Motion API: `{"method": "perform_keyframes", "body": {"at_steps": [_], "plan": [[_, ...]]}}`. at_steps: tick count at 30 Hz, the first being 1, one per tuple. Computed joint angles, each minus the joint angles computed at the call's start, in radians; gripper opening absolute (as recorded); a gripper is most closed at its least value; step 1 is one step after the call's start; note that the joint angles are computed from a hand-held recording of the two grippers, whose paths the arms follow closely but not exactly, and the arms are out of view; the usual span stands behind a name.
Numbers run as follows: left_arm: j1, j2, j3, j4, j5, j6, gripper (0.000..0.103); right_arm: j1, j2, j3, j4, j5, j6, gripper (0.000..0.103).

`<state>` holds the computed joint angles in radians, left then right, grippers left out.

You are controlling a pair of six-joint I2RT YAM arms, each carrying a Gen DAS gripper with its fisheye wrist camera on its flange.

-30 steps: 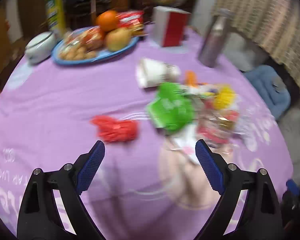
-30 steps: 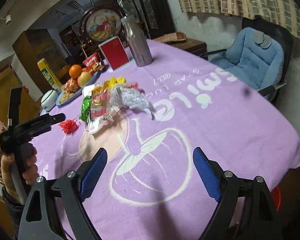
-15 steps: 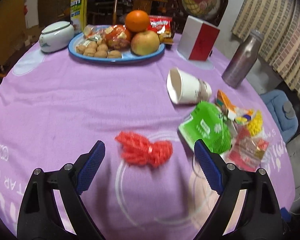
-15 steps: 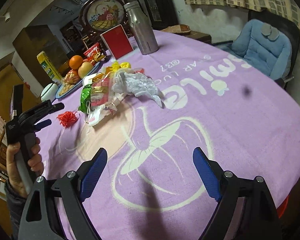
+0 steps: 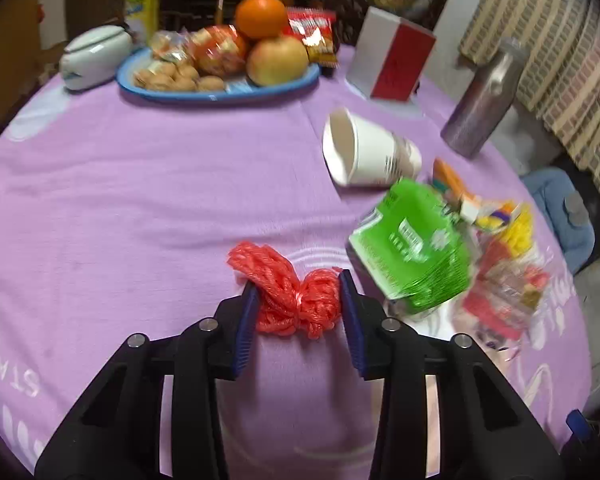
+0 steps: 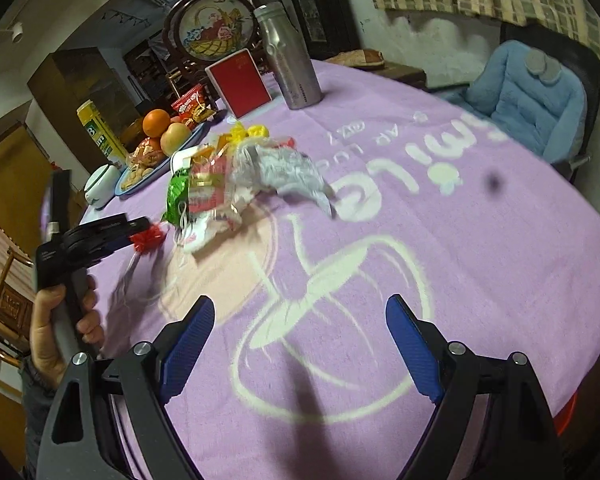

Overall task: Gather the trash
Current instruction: 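Grasp the red mesh net with the left tool while the right tool grasps the plastic bag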

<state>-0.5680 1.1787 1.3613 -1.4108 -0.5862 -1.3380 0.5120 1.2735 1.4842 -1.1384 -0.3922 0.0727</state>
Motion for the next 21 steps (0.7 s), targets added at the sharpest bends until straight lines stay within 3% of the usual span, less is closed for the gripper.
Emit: {"method": "perform_keyframes", "body": {"at_steps": [4, 8, 11, 16, 17, 19, 21], "plan": [[-0.109, 0.008, 0.093, -0.105, -0.100, -0.112, 0.039, 0.066, 0.114, 0.103, 0.037, 0.105, -0.023, 0.086], [-0.142, 0.002, 0.121, -0.095, -0.094, -0.106, 0.039, 0.160, 0.324, 0.297, 0.013, 0.201, -0.063, 0.085], [-0.118, -0.012, 0.105, -0.048, -0.052, -0.068, 0.039, 0.205, 0.483, 0.454, -0.054, 0.221, -0.081, 0.070], [-0.087, -0.004, 0.088, -0.024, -0.018, -0.046, 0.039, 0.258, 0.609, 0.573, -0.084, 0.246, -0.078, 0.058], [-0.090, -0.006, 0.084, -0.022, -0.017, -0.047, 0.039, 0.264, 0.625, 0.587, -0.074, 0.239, -0.085, 0.048], [-0.088, -0.011, 0.076, -0.011, -0.010, -0.040, 0.039, 0.277, 0.654, 0.622, -0.090, 0.245, -0.094, 0.012], [-0.086, -0.019, 0.071, -0.007, -0.006, -0.041, 0.039, 0.268, 0.640, 0.613, -0.088, 0.224, -0.067, 0.008]]}}
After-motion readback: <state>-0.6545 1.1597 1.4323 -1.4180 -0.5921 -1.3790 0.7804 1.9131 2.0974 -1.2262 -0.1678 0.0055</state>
